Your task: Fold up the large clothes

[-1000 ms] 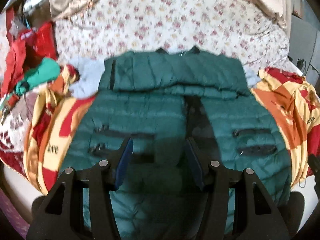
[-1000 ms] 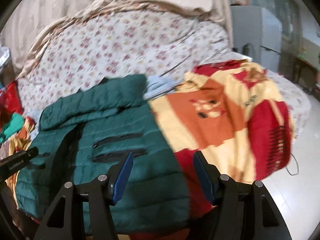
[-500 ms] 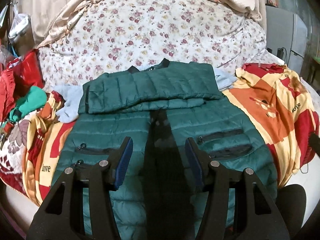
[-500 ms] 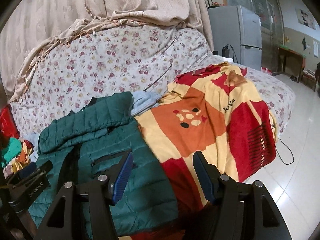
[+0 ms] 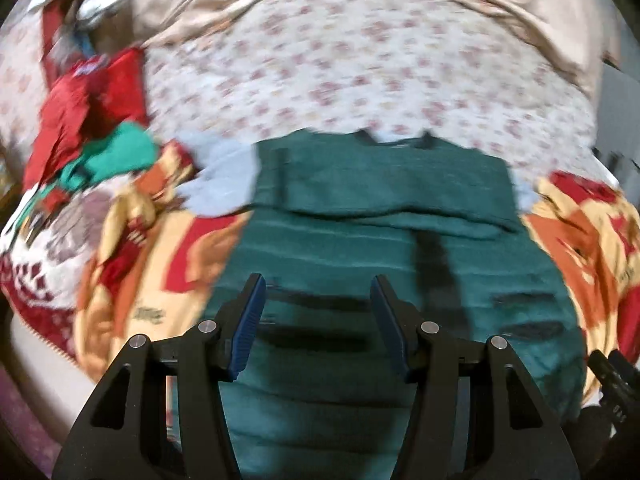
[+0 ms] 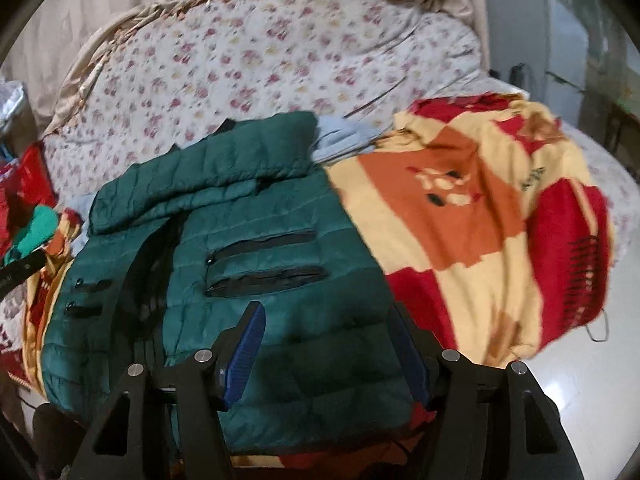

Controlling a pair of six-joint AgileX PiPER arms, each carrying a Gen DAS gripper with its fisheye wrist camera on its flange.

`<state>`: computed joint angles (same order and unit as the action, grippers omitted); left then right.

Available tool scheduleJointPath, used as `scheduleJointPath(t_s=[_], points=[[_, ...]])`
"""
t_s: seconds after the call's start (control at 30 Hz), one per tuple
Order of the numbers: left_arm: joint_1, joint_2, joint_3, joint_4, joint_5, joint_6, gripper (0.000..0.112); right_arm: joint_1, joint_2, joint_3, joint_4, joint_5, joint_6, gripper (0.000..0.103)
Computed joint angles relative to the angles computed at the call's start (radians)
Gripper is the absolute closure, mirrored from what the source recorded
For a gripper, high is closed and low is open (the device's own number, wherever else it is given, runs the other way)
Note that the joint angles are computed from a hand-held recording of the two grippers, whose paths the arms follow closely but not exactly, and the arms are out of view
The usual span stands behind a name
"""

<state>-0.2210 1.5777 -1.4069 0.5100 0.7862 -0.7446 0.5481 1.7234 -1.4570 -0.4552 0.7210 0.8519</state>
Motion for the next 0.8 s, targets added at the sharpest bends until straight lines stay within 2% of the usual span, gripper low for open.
scheduleJointPath(t_s=[0.1, 0.27, 0.4, 0.53, 0.7, 0.8], points=[[0.169, -0.033, 0.01, -0.101, -0.008, 0.09, 0.058, -0.101, 0.04, -0.046, 0.205, -0.039, -0.161, 0.042], [0.406, -0.011, 0.004, -0.226, -0.016, 0.306, 0.058, -0.23, 0.157, -0.173, 0.553, -0.018, -0.48, 0.042], [0.58, 0.066, -0.032, -0.499, -0.001, 0.567, 0.058, -0.302, 0.228, -0.219, 0.775, -0.022, -0.664, 0.042], [0.649, 0.151, -0.079, -0.728, 0.049, 0.741, 0.058, -0.388, 0.285, -0.24, 1.018, -0.008, -0.805, 0.042], [0.628, 0.256, -0.14, -0.911, 0.105, 0.856, 0.058, -0.48, 0.383, -0.295, 1.31, 0.093, -0.963, 0.042], [0.629, 0.338, -0.183, -1.06, 0.173, 0.935, 0.058, -0.517, 0.427, -0.302, 1.456, 0.138, -1.019, 0.042]])
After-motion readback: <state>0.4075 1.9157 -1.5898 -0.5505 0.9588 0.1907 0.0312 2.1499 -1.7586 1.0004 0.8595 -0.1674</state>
